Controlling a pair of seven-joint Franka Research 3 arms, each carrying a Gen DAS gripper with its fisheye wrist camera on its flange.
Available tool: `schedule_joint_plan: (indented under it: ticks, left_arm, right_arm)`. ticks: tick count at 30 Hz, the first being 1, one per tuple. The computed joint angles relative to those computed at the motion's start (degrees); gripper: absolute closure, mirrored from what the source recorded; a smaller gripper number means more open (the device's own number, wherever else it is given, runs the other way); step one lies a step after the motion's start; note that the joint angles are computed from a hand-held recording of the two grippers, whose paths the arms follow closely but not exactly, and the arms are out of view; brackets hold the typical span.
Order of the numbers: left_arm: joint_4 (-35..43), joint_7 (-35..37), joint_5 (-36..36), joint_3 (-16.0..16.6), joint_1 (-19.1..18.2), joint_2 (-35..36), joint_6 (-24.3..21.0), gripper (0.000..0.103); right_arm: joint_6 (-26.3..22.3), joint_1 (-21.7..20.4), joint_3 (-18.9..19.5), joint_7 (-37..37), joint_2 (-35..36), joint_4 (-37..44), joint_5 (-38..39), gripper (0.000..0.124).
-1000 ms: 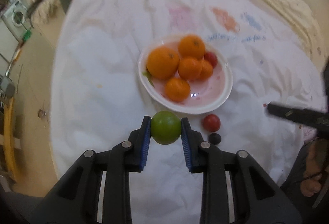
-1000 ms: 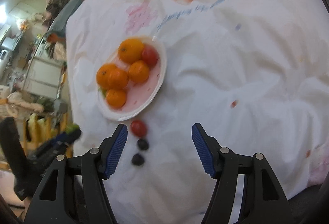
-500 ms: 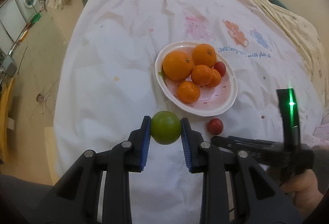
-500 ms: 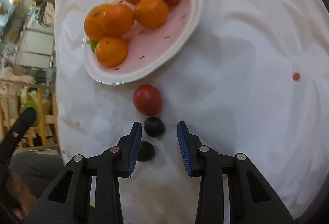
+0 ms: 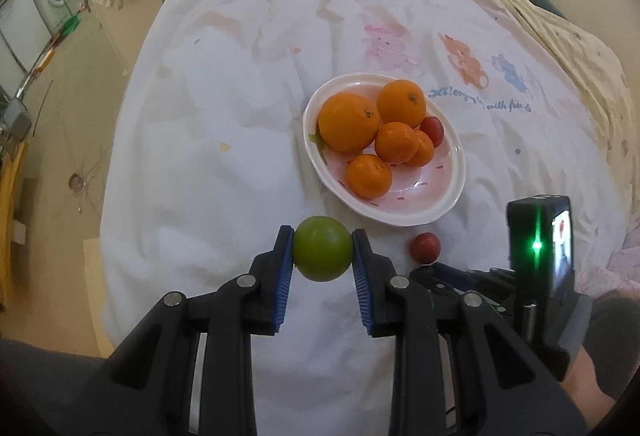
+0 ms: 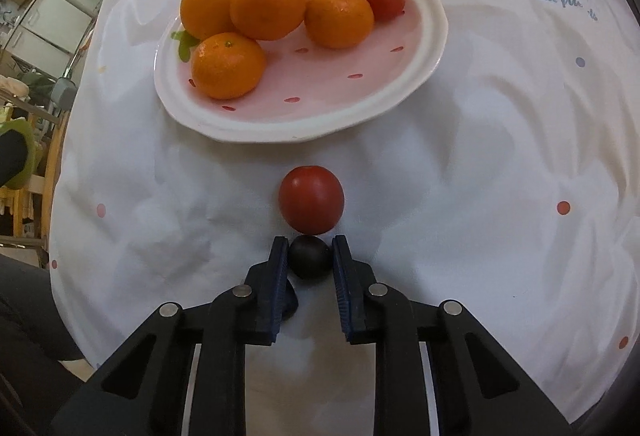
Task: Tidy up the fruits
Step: 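Grasp the green lime with the left gripper while the right gripper grasps a dark plum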
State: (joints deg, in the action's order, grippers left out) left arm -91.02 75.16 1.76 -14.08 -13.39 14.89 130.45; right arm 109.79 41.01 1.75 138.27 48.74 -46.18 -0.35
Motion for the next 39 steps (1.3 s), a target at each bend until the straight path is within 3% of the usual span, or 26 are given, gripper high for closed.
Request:
schedule_joint_plan:
  ticks: [14,26,39]
  left_arm:
    - [-0.6,-1.7,3.0,0.4,-0.6,0.0,0.7,0.078]
    - [-1.7,-2.7,4.8,0.6,-0.7,-0.3,2.0,0.078]
    - [-1.9,-5.0,9.2,1.1,-1.7,0.7,3.1,0.078]
  right_arm:
    - [18.3,-2.1,2.7,1.3,-20.6,-30.5,1.8,0.101]
    - [28.6,-4.3,2.7,5.8,-29.0,-40.5,-1.8,0.101]
    - [40.8,-7.7,2.3,15.8,-36.9,-51.8,-7.6,0.101]
